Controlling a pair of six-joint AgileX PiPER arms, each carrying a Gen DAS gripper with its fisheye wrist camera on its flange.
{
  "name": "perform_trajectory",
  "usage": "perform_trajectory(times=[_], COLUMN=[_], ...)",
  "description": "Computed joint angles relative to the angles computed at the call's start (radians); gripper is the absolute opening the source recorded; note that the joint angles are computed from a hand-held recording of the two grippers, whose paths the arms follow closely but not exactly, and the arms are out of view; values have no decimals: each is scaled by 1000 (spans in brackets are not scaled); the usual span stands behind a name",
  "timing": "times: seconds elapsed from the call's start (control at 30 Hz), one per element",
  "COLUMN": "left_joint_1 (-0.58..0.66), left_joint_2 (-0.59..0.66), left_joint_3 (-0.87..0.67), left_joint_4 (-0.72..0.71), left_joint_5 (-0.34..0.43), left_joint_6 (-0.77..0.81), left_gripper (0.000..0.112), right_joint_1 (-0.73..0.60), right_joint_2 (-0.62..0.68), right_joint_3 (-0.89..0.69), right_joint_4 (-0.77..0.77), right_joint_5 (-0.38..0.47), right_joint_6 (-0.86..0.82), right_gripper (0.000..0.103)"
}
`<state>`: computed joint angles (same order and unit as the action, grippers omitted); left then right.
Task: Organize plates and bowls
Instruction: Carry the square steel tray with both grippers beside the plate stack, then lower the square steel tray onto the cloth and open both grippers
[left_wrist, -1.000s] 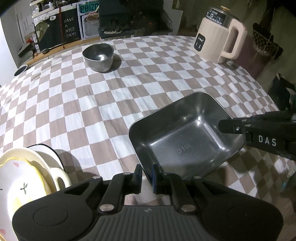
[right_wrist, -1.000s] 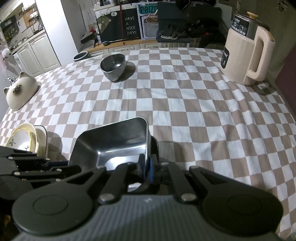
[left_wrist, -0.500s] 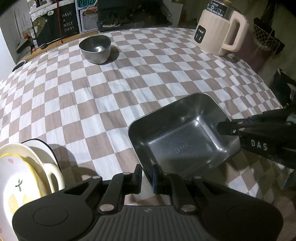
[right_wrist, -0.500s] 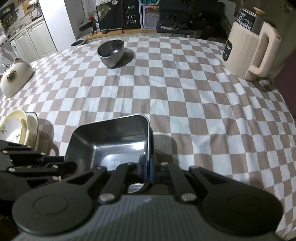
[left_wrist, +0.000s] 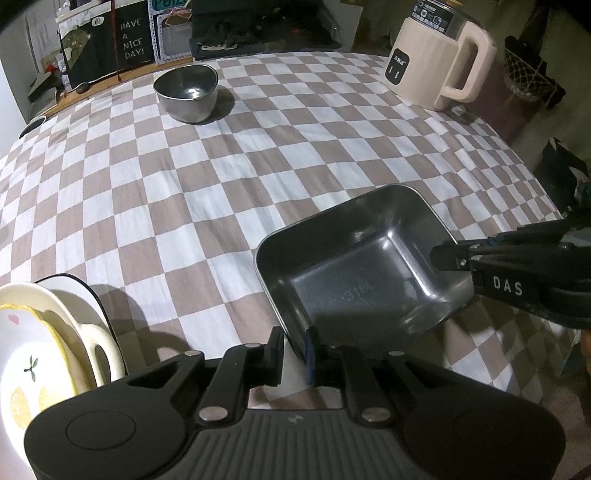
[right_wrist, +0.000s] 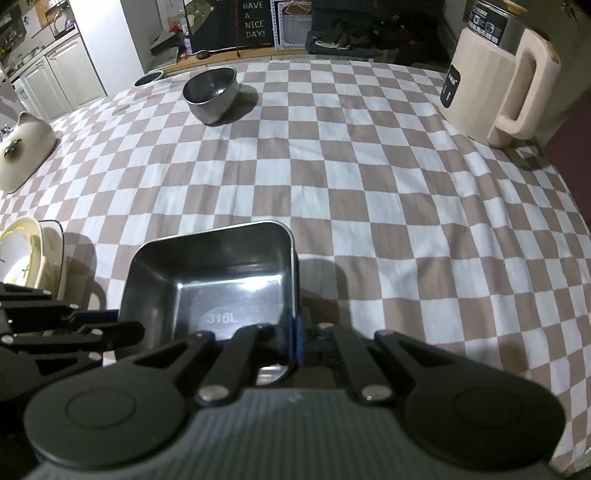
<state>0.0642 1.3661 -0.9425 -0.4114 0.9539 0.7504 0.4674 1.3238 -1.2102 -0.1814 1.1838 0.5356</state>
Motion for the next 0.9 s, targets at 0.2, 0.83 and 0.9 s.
perform_trajectory(times=[0.2, 0.83, 0.9], left_joint_1=[-5, 0, -1], left_joint_2=[4, 7, 8], left_joint_3=[0, 1, 1], left_joint_4=[9, -4, -3], left_joint_5=[-9, -6, -6], left_joint_6=[-3, 6, 5], left_gripper=[17, 18, 18], right_joint_1=[2, -97, -97], right_joint_2=[23, 21, 21], right_joint_3=[-8, 34, 36], right_joint_4=[-9, 117, 117], right_joint_5=[22, -17, -19], right_joint_6=[1, -49, -47], right_gripper=[7, 14, 14])
